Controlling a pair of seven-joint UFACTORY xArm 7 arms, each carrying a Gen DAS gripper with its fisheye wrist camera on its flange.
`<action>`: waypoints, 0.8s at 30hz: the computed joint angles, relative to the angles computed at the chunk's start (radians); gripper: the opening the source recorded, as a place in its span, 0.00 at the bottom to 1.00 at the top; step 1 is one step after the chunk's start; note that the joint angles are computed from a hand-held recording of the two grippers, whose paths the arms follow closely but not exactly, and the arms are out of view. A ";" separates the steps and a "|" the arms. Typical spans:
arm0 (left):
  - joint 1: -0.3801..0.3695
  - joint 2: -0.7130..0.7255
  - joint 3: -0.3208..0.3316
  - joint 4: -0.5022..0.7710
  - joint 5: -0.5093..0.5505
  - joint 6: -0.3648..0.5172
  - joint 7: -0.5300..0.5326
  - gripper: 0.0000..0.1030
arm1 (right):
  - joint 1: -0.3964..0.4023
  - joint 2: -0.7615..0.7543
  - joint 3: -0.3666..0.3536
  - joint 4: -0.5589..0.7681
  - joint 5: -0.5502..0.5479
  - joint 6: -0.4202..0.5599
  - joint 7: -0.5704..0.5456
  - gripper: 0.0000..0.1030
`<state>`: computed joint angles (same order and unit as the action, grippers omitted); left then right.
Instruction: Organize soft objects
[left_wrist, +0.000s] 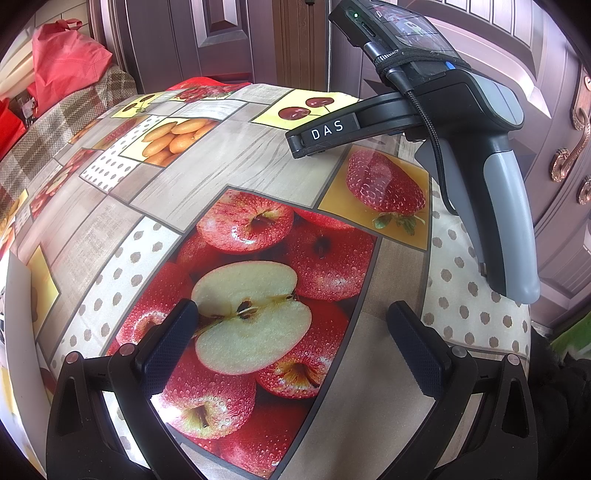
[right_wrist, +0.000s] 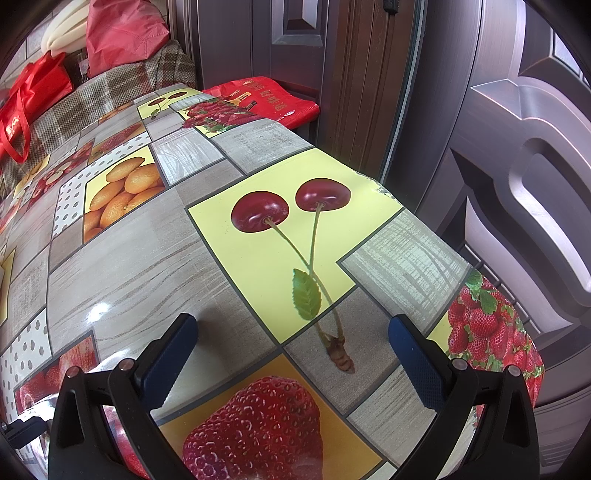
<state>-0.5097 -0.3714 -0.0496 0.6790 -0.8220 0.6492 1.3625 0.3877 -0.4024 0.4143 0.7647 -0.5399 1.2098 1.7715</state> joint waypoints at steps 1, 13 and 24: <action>0.000 0.000 0.000 0.000 0.000 0.000 -0.001 0.99 | 0.000 -0.001 0.000 0.000 0.000 0.000 0.000 1.00; 0.000 0.000 -0.001 0.000 0.000 0.000 0.001 0.99 | 0.001 0.000 0.000 0.000 0.000 0.000 0.001 1.00; -0.001 -0.003 -0.001 -0.001 0.006 -0.001 -0.005 0.99 | 0.001 0.001 -0.001 0.000 0.000 0.000 0.000 1.00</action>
<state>-0.5110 -0.3740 -0.0503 0.6777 -0.8160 0.6485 1.3576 0.3890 -0.4019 0.4136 0.7650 -0.5402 1.2100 1.7718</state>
